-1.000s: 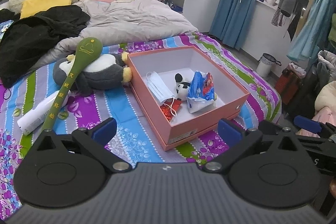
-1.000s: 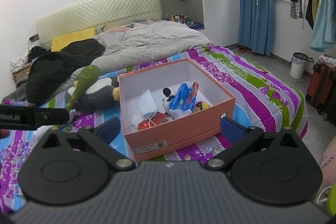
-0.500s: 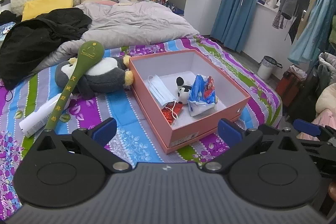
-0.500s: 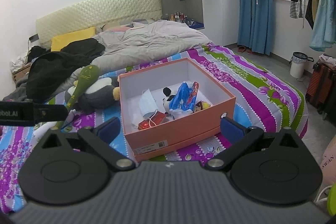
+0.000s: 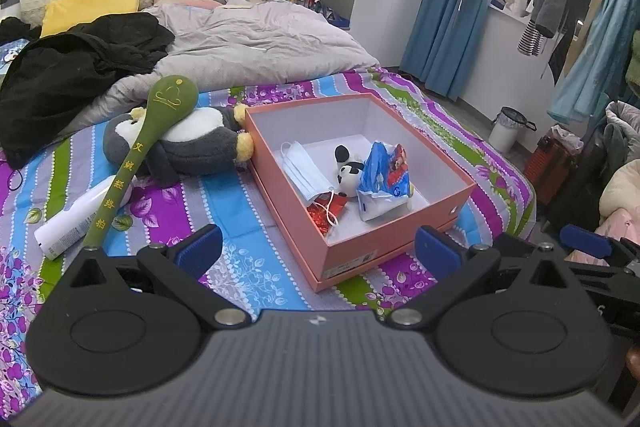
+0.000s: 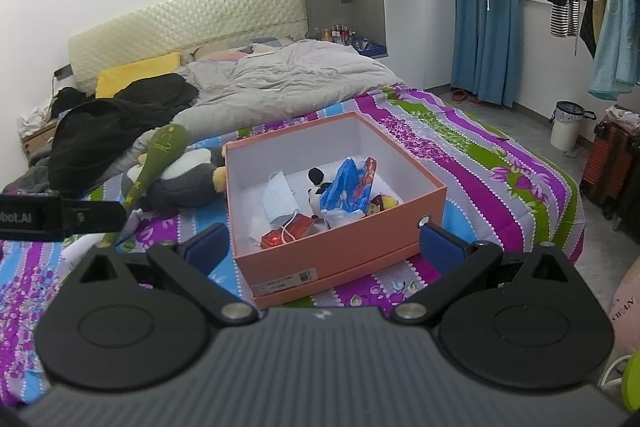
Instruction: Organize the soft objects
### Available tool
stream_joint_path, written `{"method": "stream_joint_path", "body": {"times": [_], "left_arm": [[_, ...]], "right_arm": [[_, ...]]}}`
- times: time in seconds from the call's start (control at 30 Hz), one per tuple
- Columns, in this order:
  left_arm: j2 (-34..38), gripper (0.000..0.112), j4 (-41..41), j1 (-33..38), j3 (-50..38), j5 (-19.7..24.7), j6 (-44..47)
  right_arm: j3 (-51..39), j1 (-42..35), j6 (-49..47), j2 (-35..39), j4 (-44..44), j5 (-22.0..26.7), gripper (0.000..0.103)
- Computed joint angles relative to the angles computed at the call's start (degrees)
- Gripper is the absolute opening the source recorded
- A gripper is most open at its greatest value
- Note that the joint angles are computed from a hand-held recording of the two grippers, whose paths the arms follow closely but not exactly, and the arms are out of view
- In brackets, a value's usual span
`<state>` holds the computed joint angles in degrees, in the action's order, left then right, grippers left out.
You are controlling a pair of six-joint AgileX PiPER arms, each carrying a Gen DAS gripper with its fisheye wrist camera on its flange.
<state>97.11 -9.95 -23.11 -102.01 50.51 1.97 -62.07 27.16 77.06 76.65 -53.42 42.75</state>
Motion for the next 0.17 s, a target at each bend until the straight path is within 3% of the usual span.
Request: {"method": "stream_joint_path", "body": {"times": [0.17], "left_arm": [[0.1,0.103,-0.5,0.3,0.1,-0.1,0.2]], "right_arm": [[0.1,-0.1,-0.1,-0.1,0.0,-0.1,0.103]]}}
